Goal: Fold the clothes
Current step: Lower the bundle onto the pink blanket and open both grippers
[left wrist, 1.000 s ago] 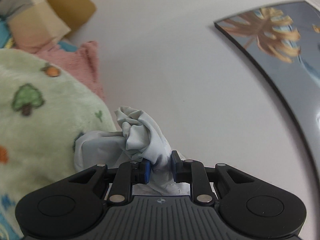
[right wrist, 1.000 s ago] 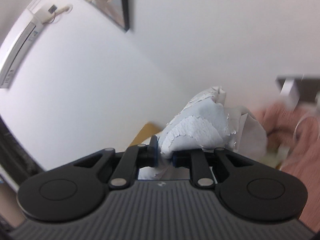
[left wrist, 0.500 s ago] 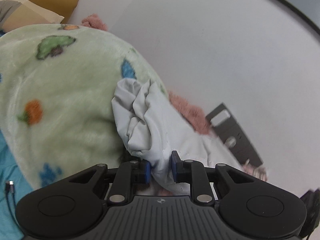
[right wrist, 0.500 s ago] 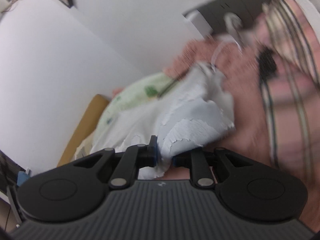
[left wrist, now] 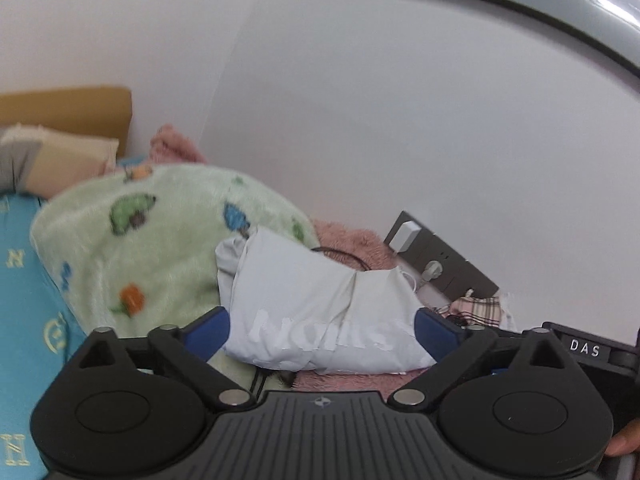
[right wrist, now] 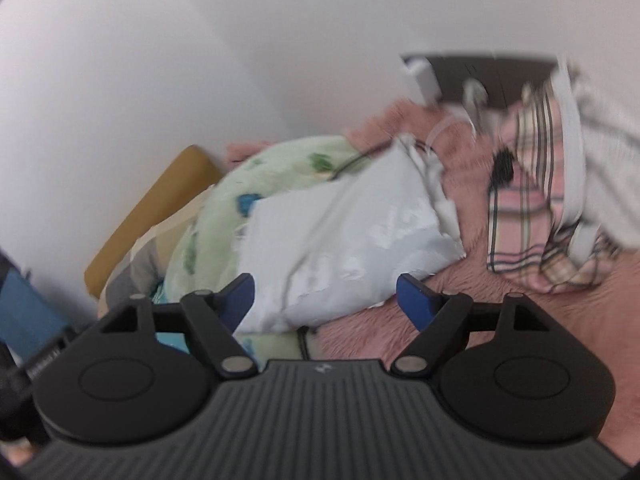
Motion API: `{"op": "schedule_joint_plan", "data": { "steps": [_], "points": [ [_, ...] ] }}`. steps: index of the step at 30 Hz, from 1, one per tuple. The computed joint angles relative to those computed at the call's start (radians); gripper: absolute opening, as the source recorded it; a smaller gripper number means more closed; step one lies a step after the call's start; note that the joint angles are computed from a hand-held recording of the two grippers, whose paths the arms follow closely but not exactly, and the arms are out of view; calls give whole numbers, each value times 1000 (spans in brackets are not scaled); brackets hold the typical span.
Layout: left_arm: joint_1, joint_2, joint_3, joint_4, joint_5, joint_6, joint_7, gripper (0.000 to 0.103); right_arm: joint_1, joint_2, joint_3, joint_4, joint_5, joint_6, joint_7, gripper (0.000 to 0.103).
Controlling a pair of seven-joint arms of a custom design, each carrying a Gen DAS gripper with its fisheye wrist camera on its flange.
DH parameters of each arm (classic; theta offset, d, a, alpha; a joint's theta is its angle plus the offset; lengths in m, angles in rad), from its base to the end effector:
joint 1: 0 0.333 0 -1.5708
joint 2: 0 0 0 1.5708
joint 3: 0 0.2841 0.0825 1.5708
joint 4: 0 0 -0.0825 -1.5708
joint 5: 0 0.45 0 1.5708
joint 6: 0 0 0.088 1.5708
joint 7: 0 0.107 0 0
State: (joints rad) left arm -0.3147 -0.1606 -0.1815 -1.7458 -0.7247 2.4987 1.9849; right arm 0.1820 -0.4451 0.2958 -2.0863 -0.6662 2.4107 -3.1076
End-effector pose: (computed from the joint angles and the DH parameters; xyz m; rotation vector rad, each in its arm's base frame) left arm 0.5486 -0.3028 0.7037 -1.2780 2.2667 -1.5453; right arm 0.4794 0.2722 0.6498 -0.8601 2.0278 -0.6446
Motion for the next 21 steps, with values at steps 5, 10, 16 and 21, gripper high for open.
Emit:
{"op": "schedule_joint_plan", "data": {
  "steps": [5,10,16,21],
  "points": [
    [-22,-185,33,-155,-22,52,66,103,19,-35,77,55,-88,-125,-51,80],
    [-68,-373,76,-334,16,137,90,103,54,-40,135,84,-161,-206,-70,80],
    [-146,-558,136,-512,62,232,111,103,88,-23,181,89,-256,-247,-31,80],
    [-174,-653,172,-594,109,266,73,103,118,5,202,99,-346,-278,16,80]
  ]
}}
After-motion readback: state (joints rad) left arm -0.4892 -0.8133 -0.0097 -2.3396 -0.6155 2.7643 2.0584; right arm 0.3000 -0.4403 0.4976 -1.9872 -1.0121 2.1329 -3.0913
